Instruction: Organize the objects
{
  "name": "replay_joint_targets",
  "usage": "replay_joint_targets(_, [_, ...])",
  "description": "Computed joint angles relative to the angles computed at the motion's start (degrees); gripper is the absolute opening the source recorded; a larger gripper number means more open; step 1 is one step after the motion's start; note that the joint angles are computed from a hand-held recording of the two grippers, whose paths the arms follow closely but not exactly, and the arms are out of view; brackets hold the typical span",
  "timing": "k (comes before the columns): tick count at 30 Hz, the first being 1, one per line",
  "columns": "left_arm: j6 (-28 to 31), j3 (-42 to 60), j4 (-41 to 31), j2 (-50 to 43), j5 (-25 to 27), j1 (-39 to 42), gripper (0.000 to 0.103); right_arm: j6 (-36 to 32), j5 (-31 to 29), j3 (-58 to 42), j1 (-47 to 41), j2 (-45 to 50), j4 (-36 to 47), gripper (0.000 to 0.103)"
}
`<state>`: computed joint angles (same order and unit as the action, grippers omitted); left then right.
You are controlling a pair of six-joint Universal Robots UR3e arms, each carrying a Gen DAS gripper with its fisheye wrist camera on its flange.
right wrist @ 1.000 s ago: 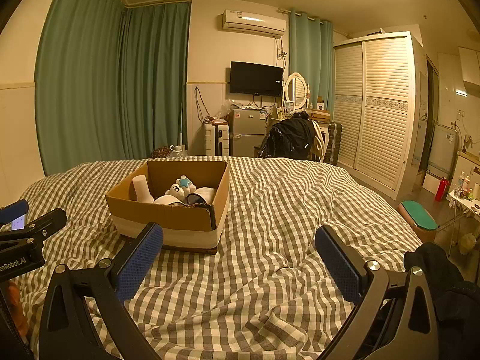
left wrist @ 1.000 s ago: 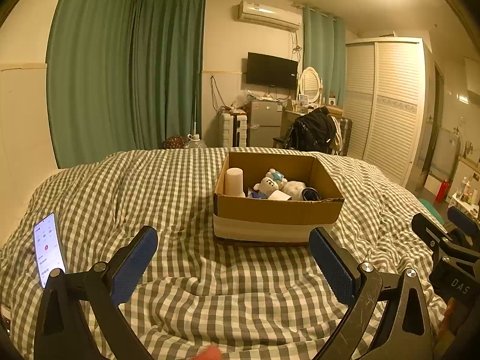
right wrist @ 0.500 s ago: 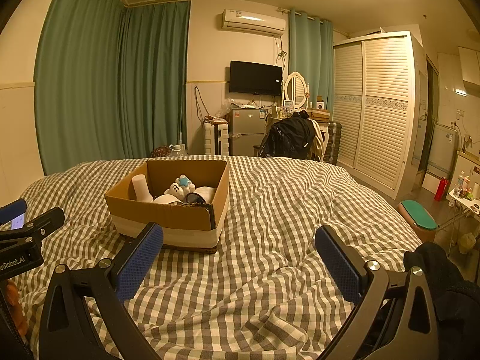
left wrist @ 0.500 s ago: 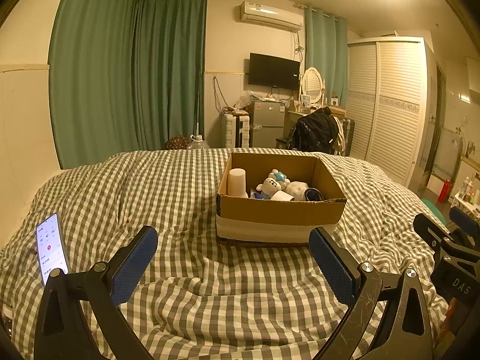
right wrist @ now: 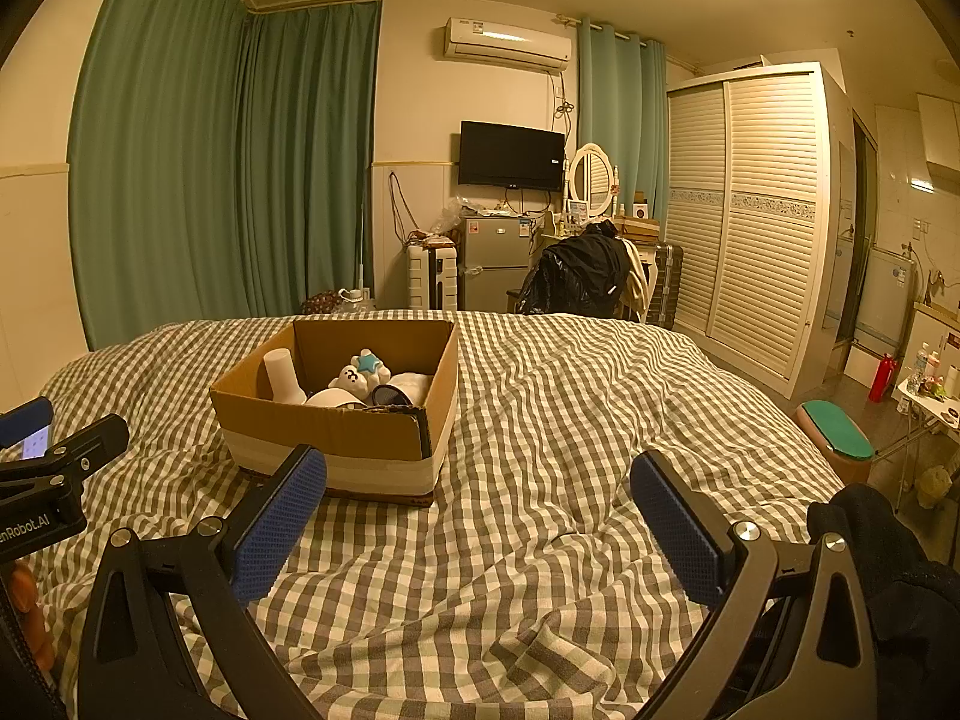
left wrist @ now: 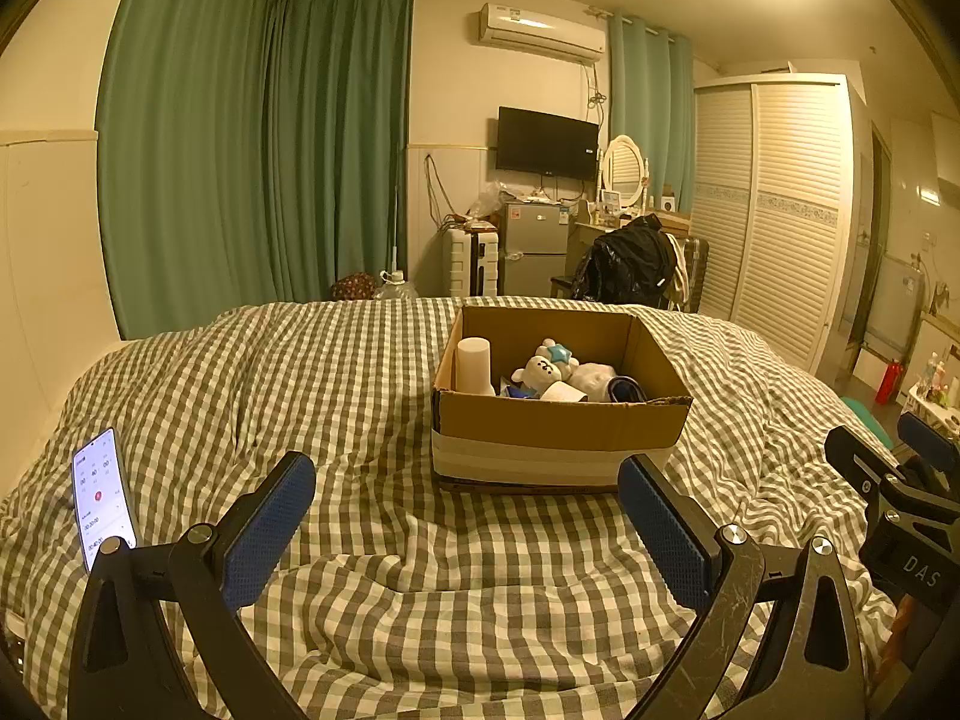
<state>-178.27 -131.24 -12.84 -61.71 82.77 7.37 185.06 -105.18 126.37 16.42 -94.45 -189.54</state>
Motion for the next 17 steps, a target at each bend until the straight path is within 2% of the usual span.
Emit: replay_joint_targets(17, [0.06, -0.41, 1.47, -0.59, 1.49, -1.37, 0.103, -0.08, 0.21, -0.01, -0.21, -0.12, 0.2, 0.102])
